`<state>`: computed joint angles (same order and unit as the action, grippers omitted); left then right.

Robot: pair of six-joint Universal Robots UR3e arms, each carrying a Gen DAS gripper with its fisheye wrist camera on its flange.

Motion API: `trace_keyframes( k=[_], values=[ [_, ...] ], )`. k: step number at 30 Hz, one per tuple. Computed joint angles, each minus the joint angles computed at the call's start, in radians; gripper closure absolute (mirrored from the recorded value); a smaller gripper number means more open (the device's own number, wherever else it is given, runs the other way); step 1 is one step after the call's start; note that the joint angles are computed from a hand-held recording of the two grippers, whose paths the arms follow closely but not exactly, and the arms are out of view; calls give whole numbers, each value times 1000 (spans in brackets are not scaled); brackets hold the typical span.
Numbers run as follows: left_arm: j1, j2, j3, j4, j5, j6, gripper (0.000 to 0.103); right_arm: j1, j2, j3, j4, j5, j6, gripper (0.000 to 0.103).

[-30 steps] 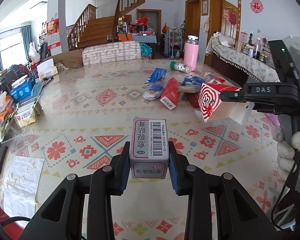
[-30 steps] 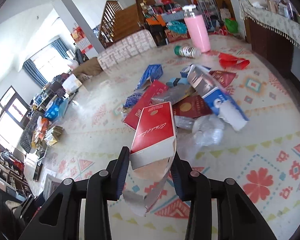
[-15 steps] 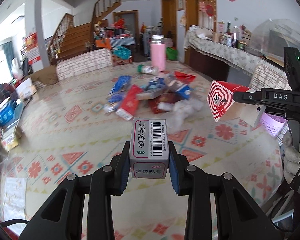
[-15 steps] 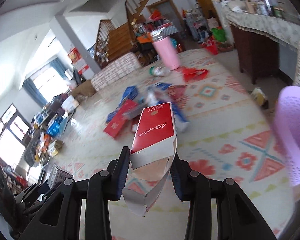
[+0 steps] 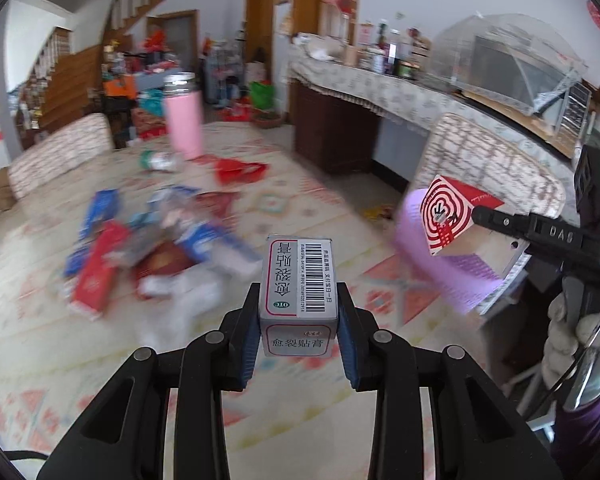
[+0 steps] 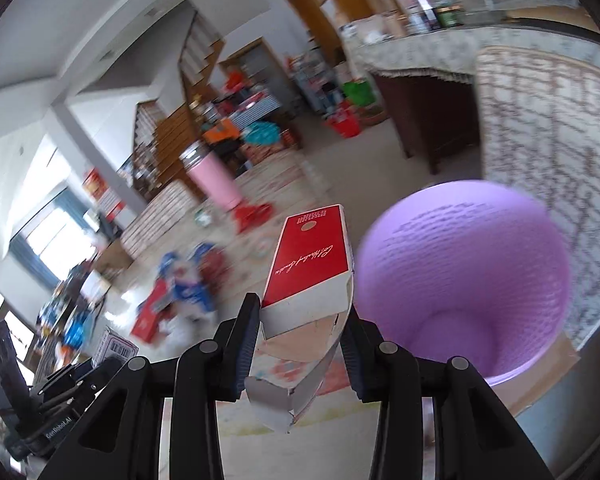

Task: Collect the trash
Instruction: 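Drop the white box and red box into the lilac basket with both grippers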

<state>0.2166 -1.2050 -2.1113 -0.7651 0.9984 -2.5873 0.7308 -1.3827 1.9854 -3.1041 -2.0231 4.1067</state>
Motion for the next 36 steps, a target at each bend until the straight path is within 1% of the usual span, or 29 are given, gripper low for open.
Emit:
trace_keyframes(
  k=[3,6,8,11,15,16,17,18,19,20,21,22,23,26,31,34,36],
  values=[
    [-185,-199,134,87,60,-123,70,-54,-109,133,-18,-3,3,61],
    [-304,-338,256,108,89,-192,70,-127,-206,254,-36,22,2,61],
    [-383,-439,354,113,116,-234,70,-170,-242,307,-47,47,-4,61],
    [-471,-577,499,95,137,-281,70,-234,-284,386,-71,87,-13,61],
    [-538,-712,660,53,147,-314,70,-305,-326,460,-89,136,-31,61],
    [-551,-742,694,46,146,-318,70,-309,-325,462,-89,137,-31,60],
    [-562,-763,716,50,146,-322,70,-318,-329,468,-87,138,-38,57],
    [-570,-778,734,49,150,-324,65,-319,-327,470,-88,135,-41,53],
    [-578,-791,749,47,150,-326,54,-321,-322,471,-94,132,-45,46],
    [-579,-793,747,57,144,-329,48,-320,-318,470,-94,123,-43,44],
    [-579,-791,738,73,142,-332,40,-316,-316,468,-92,109,-40,43],
    [-578,-782,720,92,143,-334,37,-314,-314,467,-92,99,-41,43],
    [-576,-769,702,103,147,-331,37,-309,-314,462,-81,85,-42,43],
    [-567,-722,640,138,165,-322,37,-305,-310,454,-73,71,-44,39],
    [-539,-606,485,221,222,-295,36,-232,-277,388,-17,0,-27,35],
    [-491,-529,397,226,218,-269,36,-185,-246,342,10,-43,-23,32],
    [-440,-463,327,223,209,-243,36,-131,-211,291,40,-102,-15,27]
  ],
)
